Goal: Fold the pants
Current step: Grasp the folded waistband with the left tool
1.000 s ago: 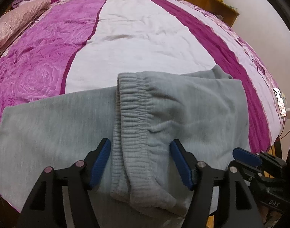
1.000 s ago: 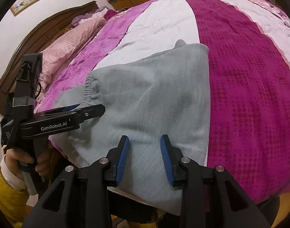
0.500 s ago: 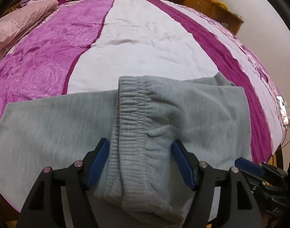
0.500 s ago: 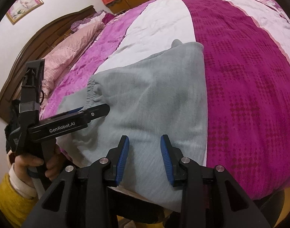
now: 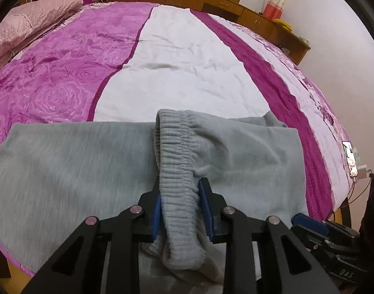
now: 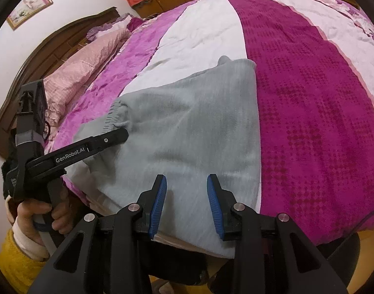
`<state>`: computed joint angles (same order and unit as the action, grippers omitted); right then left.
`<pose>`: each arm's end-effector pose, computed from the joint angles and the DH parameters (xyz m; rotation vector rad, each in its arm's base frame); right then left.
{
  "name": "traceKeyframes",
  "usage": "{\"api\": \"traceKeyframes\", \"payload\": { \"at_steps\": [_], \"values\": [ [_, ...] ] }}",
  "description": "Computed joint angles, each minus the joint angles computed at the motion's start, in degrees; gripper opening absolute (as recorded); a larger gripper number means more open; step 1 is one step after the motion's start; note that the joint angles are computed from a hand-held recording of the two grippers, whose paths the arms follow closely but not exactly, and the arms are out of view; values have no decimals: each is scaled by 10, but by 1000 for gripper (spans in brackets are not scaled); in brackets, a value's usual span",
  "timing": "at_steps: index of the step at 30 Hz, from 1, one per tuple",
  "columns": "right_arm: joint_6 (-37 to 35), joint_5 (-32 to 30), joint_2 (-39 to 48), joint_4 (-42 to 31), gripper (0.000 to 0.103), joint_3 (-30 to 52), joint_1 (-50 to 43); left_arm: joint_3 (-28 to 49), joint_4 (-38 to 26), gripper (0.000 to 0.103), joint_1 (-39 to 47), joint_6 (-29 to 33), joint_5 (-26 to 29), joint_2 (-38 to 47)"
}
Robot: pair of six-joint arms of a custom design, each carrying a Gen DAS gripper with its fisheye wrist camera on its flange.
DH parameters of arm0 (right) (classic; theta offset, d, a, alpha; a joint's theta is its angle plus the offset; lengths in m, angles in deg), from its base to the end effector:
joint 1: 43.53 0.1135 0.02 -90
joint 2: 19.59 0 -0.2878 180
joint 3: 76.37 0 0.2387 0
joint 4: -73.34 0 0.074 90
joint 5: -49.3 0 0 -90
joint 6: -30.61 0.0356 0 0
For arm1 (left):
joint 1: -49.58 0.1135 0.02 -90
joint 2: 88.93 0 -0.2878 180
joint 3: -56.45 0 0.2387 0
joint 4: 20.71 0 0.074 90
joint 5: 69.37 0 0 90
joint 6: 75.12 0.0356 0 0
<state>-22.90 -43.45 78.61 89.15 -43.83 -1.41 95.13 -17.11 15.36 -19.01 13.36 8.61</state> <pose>0.1695 0.1556 0.0971 -0.1479 2.5507 0.6389 0.2039 -0.1332 0.1047 -0.0434 2.5530 -0.3128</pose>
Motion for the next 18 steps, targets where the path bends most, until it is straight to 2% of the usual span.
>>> {"api": "traceKeyframes", "payload": {
  "at_steps": [5,10,13,18],
  "values": [
    [2,7,-14,-11,28,-2,2,-14,10,15,-12,-3,-9,-30],
    [5,19,-36,-19,28,-9,-1,-4,-30,14,-34,2,-25,-63],
    [-14,4,-59,-59,28,7,-24,18,-71,16,-54,4,-57,-52],
    [-97,-23,-81,-179,28,93,-60,5,-108,29,-70,-32,-79,-64]
  ]
}}
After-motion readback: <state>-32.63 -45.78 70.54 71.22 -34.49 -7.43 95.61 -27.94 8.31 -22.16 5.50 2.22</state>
